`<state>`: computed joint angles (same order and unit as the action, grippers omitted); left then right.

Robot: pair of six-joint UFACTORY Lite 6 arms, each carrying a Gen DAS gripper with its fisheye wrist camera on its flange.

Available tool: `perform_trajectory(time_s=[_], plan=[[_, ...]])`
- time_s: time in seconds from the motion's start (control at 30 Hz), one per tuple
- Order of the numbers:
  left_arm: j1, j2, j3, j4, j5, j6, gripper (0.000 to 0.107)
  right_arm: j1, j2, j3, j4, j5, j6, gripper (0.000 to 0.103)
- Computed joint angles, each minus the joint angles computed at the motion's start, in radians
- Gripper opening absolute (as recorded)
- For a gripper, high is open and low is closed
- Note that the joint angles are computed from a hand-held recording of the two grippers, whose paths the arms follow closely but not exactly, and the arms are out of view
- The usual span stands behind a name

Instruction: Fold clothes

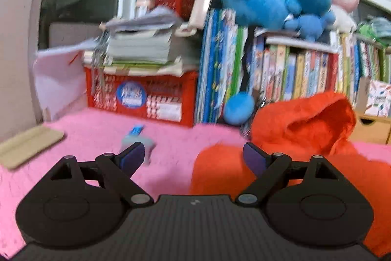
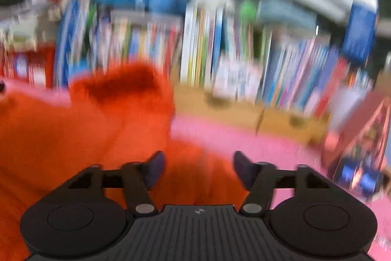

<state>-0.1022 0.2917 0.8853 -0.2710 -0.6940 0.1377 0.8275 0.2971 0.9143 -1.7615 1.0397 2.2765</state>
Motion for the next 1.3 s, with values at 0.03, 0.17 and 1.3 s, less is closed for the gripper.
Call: perform_trajectory(time_s=[0.03,0.17,1.3], plan=[[-0.019,0.019,0.028,-0.028,0.008,0.036,0.089,0.01,-0.002,0.012,-0.033,0.021,0.006,0.079],[-0.1,0.153,0.151,-0.197,0.013,0.245,0.089,-0.008,0.167,0.246,-0.117,-0.045,-0.076,0.084],[-0.066,0.282,0.331,-0.415,0.301,0.538,0.1,-0.43,0.07,-0.06,-0.284,-0.457,0.341,0.096]])
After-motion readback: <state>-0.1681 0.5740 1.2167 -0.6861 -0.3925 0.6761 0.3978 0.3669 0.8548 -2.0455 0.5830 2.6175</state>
